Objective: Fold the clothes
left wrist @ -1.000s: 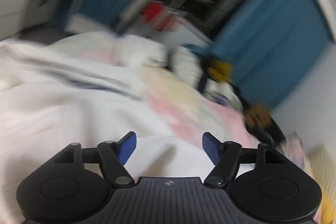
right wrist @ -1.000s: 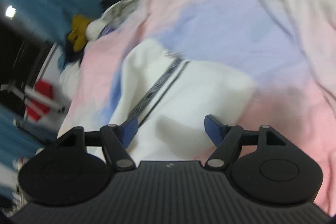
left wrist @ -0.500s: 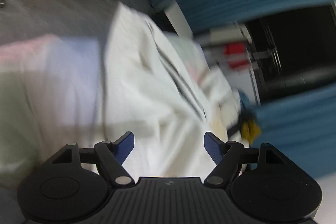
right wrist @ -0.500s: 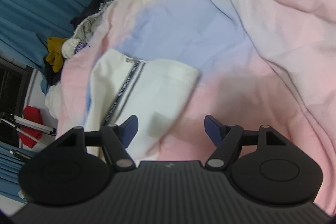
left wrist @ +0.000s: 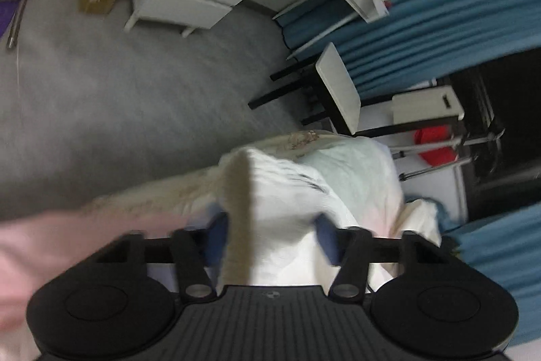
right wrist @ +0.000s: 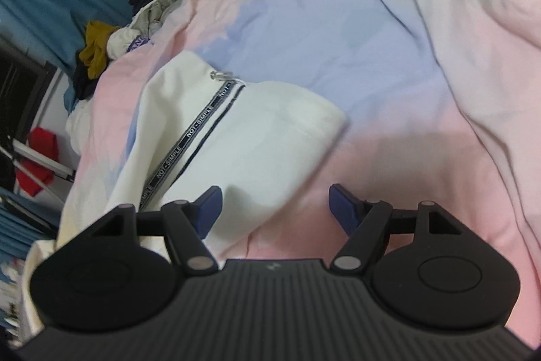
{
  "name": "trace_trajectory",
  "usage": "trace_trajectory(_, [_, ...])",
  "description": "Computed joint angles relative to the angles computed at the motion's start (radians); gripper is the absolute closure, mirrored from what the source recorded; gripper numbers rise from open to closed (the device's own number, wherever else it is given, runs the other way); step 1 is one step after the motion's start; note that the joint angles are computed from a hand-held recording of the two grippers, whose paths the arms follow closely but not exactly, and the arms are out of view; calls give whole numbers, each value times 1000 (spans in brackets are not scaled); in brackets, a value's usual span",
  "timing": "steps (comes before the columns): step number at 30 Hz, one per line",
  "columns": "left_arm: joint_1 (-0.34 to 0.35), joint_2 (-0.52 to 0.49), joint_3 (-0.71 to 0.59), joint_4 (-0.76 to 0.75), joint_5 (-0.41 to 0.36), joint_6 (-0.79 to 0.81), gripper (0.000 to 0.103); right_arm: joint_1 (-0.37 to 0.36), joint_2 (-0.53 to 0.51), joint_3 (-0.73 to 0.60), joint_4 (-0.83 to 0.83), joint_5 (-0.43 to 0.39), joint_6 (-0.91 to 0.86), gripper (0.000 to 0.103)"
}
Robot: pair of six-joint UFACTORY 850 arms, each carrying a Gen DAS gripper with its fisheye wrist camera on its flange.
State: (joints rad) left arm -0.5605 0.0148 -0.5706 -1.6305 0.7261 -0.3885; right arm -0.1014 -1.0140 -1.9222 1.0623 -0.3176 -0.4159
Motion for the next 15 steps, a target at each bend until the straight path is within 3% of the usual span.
trace_trajectory(3, [47, -27, -83, -68, 1, 276, 82, 7, -10, -11, -7, 23, -4, 31])
trace_trajectory(10, [173, -73, -340, -126, 46, 735, 88, 18, -24, -32, 18, 86, -48, 31])
trace_trajectory(13, [219, -141, -489, -130, 160, 896, 90, 19, -35, -44, 29, 118, -59, 31])
trace_trajectory(15, [265, -215, -581, -138, 141, 980, 90, 18, -52, -68, -10, 117, -23, 32])
